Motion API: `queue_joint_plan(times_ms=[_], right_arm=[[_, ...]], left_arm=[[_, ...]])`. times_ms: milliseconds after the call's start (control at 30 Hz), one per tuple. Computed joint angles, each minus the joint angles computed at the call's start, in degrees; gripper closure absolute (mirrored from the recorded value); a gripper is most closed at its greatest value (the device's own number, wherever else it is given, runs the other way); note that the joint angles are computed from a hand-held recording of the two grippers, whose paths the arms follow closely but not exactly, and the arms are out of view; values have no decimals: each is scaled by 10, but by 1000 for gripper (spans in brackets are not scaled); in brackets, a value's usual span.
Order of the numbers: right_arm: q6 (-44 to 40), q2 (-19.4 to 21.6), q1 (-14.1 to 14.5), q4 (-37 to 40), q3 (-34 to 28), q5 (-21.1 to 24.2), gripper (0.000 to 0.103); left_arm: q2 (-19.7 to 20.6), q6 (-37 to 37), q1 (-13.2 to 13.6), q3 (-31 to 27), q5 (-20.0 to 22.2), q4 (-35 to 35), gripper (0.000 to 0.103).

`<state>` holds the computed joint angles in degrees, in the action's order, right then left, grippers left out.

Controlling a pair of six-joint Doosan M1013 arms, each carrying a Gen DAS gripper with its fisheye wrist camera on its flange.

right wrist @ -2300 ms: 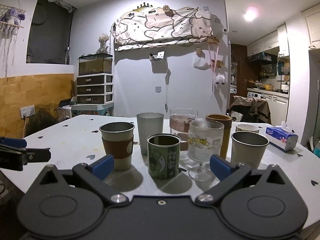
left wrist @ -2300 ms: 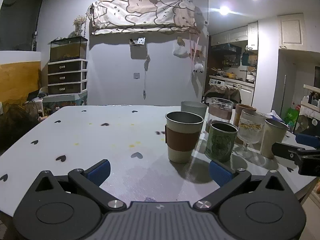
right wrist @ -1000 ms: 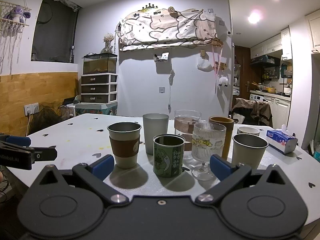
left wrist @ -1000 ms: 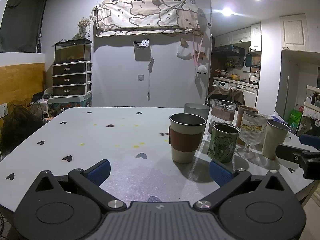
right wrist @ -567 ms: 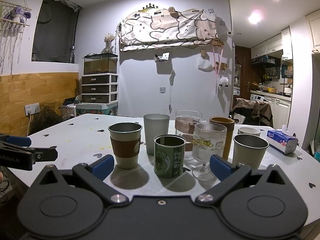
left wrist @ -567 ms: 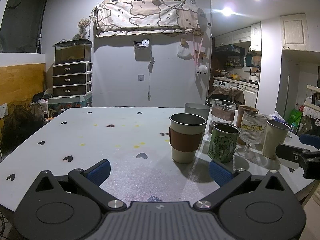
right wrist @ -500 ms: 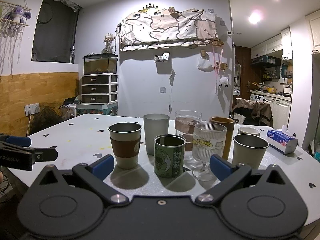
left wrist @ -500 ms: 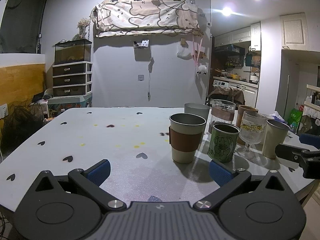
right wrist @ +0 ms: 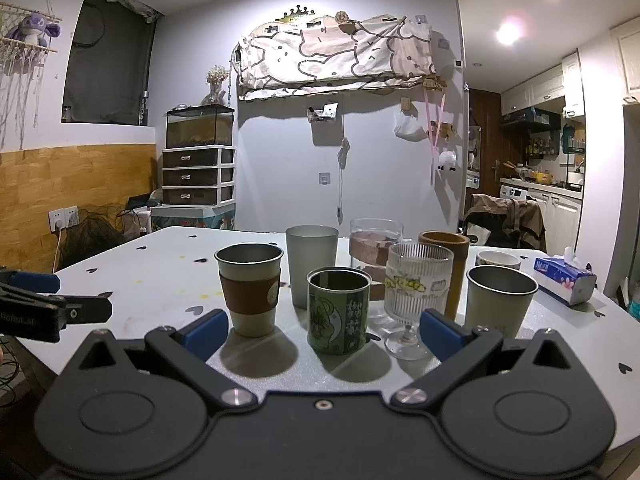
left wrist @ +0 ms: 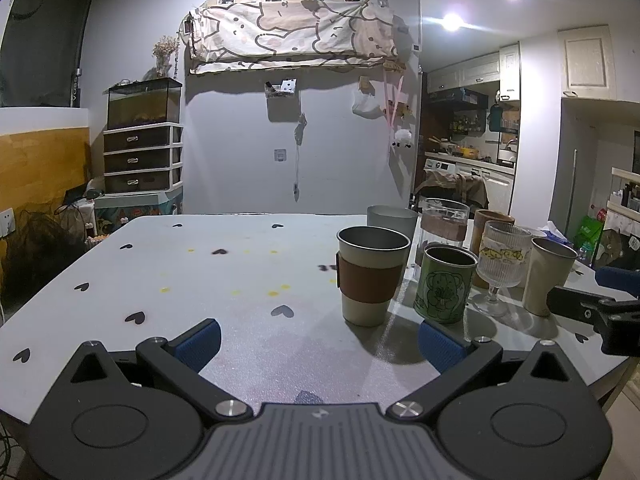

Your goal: Flip cup upright

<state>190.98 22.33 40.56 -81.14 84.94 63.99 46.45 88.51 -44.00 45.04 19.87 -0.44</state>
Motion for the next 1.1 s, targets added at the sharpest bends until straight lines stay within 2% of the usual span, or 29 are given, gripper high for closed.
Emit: queue_joint_plan(times_ms=[1100], right_arm=[[-1,1,-1,0,-2,-3,0]], left_arm=[[0,-7,-1,0,2,9,0]])
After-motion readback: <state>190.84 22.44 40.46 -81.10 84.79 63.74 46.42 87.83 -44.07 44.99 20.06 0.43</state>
